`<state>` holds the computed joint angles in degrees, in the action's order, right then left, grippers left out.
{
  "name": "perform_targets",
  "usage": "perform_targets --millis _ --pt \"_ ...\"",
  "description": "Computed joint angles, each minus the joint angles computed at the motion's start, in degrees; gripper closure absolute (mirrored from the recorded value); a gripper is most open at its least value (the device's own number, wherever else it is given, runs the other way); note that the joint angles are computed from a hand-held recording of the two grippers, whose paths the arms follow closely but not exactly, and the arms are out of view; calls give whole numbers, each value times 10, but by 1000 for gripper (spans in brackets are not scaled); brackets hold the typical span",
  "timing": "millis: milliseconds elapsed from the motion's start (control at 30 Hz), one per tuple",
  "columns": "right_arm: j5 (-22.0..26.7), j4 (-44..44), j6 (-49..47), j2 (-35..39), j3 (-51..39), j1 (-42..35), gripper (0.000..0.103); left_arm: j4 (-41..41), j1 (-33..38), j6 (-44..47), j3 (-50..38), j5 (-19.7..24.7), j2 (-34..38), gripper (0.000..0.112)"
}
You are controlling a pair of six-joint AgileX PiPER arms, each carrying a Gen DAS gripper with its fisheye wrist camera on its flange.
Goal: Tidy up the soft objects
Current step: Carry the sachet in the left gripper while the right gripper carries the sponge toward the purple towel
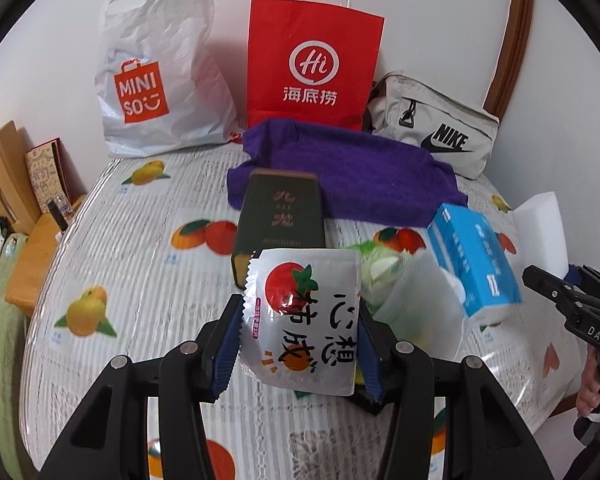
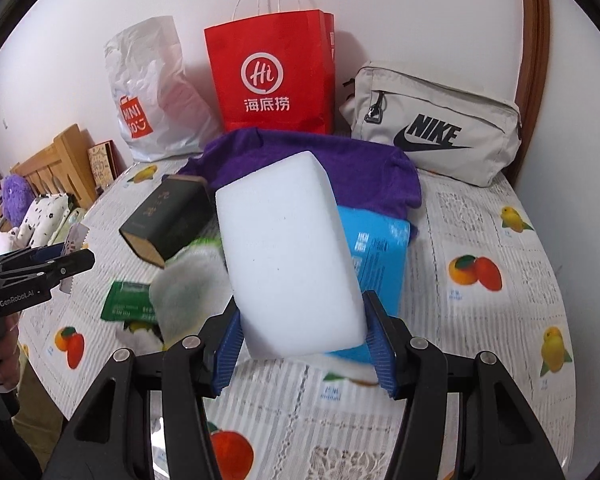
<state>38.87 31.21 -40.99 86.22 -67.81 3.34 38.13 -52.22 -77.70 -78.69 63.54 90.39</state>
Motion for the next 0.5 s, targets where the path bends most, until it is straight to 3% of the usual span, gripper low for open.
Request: perform_targets --millis 167,500 --pt "13 -2 12 32 -50 -4 47 -17 29 41 -27 -16 4 63" --pt "54 -20 42 135 -195 -8 47 -38 88 128 -132 4 60 63"
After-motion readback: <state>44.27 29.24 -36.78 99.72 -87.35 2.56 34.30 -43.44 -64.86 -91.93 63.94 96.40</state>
